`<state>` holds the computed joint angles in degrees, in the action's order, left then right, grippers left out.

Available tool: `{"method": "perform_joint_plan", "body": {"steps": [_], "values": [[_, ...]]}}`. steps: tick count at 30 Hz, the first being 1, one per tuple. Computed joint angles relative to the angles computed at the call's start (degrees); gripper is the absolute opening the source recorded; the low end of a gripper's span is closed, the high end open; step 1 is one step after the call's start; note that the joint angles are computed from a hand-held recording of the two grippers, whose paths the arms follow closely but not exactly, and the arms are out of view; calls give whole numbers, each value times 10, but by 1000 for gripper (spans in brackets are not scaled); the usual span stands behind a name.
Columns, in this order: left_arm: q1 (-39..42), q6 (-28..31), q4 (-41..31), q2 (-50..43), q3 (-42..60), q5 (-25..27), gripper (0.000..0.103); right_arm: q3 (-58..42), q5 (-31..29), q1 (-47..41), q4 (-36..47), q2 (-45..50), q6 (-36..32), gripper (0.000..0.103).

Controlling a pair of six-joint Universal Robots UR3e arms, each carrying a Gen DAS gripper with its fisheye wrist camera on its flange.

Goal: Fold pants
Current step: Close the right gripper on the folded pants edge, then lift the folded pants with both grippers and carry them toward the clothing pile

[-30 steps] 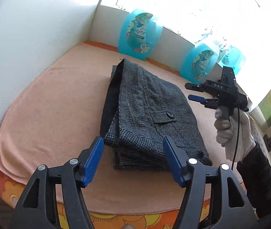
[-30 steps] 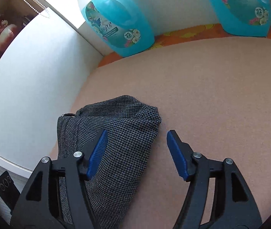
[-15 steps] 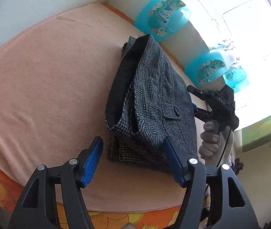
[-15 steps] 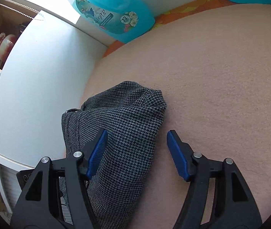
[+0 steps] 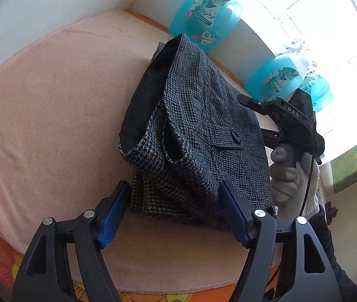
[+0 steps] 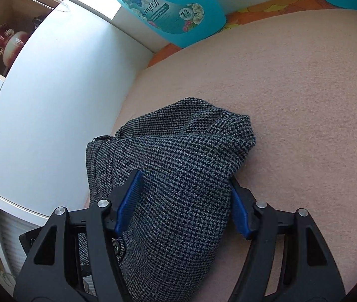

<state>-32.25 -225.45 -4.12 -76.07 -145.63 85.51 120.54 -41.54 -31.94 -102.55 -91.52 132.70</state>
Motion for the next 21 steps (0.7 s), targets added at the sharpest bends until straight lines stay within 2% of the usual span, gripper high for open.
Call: {"method": "perform_joint_plan", "body": {"steps": [3,9,12,17,21], "values": [[-30,-8,10,-31,21,41,65,11,-3,0,-16,-9,11,53],[-32,-11,23,-39,23,50,53,30,5,-6,-12,-35,14,28],[-47,-13,22,-48,37,71,49,43,8,-7,-11,-71,12,23],[-81,-8,12,-69,71,118,43,50,7,6,-24,-118,28,21],[-78,-4,25,-70,69,117,41,53,9,7,-9,-166,21,20]]}}
